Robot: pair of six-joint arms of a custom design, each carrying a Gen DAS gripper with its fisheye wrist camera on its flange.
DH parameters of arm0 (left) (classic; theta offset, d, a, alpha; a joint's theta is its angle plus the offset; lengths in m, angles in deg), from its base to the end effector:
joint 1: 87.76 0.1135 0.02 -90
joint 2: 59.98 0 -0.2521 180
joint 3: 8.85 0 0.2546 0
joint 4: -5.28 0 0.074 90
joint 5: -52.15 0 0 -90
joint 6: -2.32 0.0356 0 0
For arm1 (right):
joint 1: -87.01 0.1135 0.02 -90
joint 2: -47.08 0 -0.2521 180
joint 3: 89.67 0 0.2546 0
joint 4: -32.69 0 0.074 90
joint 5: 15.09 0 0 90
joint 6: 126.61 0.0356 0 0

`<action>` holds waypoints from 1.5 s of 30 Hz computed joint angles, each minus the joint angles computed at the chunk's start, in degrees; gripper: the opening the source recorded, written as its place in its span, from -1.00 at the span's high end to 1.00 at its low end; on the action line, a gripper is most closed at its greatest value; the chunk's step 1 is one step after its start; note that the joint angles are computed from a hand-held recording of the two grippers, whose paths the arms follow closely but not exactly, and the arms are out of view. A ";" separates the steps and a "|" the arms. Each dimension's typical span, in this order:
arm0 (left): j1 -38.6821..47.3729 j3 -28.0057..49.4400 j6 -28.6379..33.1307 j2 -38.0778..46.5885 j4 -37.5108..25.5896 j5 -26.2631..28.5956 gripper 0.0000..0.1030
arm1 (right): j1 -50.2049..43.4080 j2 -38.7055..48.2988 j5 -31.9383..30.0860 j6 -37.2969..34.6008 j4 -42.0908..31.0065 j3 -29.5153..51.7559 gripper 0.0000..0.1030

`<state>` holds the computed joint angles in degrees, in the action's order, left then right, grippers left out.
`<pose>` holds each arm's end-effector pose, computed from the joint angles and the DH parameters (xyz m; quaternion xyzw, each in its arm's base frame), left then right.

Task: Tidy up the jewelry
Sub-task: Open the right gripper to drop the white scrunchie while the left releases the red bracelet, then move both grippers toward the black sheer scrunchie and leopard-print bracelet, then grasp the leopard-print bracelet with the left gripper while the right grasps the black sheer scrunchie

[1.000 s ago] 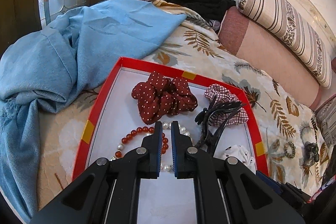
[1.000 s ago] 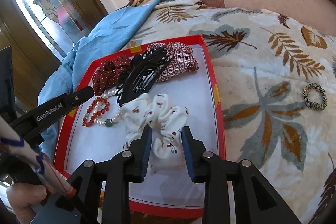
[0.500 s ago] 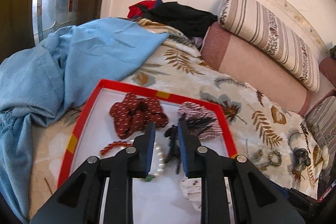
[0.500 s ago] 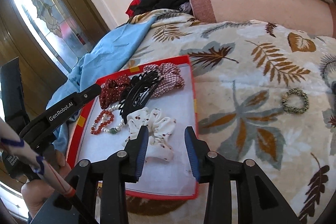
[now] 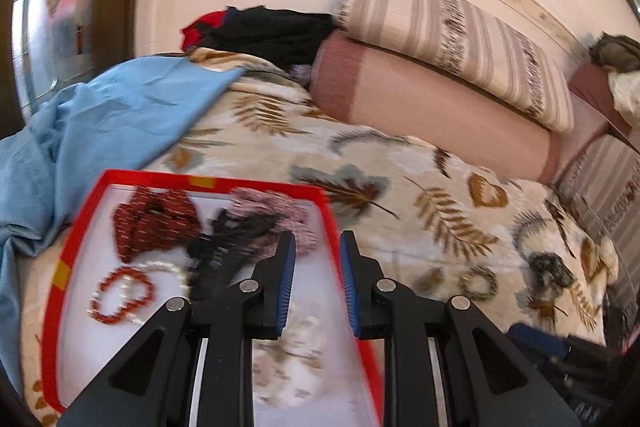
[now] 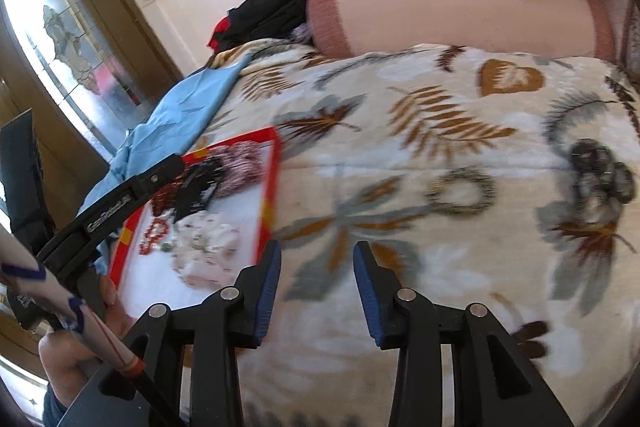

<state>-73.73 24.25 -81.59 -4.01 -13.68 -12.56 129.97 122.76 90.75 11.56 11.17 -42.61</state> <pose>0.1906 0.0319 0.1527 0.0274 0.8948 -0.1272 0.4270 0.1900 0.1636 0.1527 0.0892 0.9280 0.1504 0.3289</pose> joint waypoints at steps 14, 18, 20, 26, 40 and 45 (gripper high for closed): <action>-39.28 -5.91 -20.24 -24.64 -16.50 -21.99 0.50 | -25.20 -47.78 -2.59 -6.55 -22.45 -17.58 0.14; -56.59 -2.36 -29.12 -21.54 -16.32 -31.71 0.50 | -39.95 -57.78 -11.45 -13.35 -28.53 -17.52 0.13; -63.99 -0.12 -31.65 -18.29 -15.70 -36.13 0.49 | -47.66 -60.23 -17.00 -16.77 -30.07 -17.41 0.13; -77.09 5.30 -32.89 -9.29 -13.10 -45.72 0.27 | -66.75 -62.52 -32.36 -22.49 -32.16 -16.83 0.04; -60.31 7.67 -18.75 25.26 10.21 -30.07 0.26 | -78.88 -51.41 -43.28 -24.96 -28.68 -18.91 0.02; -60.64 16.52 -15.73 41.63 13.37 -31.66 0.26 | -77.06 -49.98 -40.88 -24.59 -27.19 -19.22 0.02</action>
<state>-134.37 40.78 -97.32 37.62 -0.30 -44.21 52.91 72.77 49.87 -13.03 -16.02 -61.83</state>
